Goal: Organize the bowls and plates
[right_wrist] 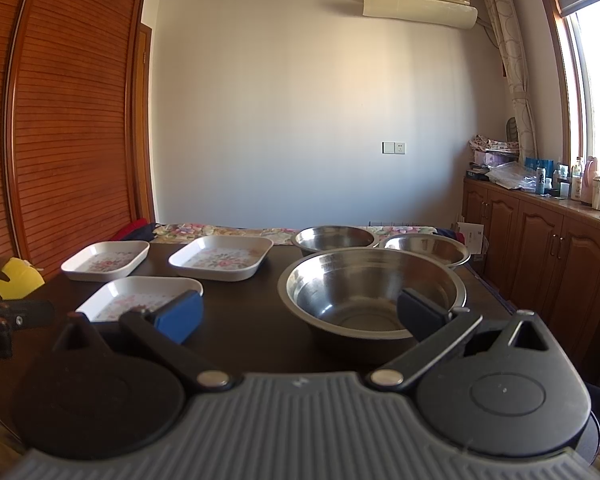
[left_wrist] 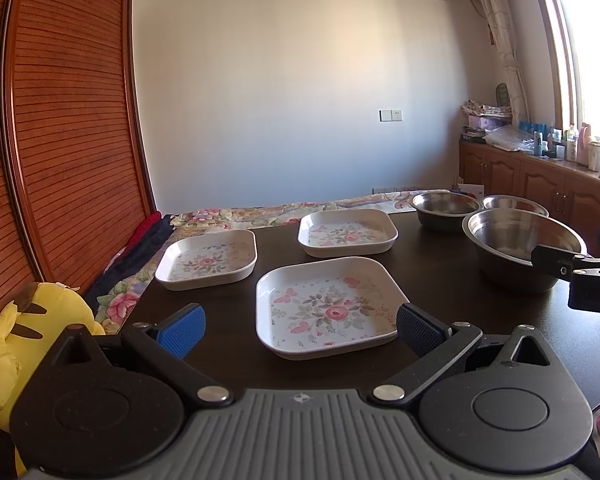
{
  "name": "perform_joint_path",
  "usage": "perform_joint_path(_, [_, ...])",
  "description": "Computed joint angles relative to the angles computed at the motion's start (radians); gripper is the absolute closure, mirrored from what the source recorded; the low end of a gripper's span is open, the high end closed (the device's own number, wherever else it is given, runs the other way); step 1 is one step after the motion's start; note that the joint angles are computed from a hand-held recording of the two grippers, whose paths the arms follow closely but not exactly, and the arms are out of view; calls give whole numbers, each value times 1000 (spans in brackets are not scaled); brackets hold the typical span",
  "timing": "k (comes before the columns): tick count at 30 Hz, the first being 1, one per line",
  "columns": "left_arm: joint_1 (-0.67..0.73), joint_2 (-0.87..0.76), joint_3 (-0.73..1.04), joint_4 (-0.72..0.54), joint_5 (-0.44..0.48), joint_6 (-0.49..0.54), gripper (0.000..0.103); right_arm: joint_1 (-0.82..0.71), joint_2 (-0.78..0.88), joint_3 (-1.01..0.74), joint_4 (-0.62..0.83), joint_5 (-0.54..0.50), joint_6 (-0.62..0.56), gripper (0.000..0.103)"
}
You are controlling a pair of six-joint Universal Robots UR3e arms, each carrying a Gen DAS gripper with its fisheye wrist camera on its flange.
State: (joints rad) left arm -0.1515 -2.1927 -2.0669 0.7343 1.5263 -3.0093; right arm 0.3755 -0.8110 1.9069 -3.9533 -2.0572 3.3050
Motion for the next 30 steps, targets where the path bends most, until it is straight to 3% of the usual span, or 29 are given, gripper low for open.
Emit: perform_joint_path(30, [9, -5, -1, -7, -7, 11, 0, 6, 8, -5, -2, 6, 2, 0])
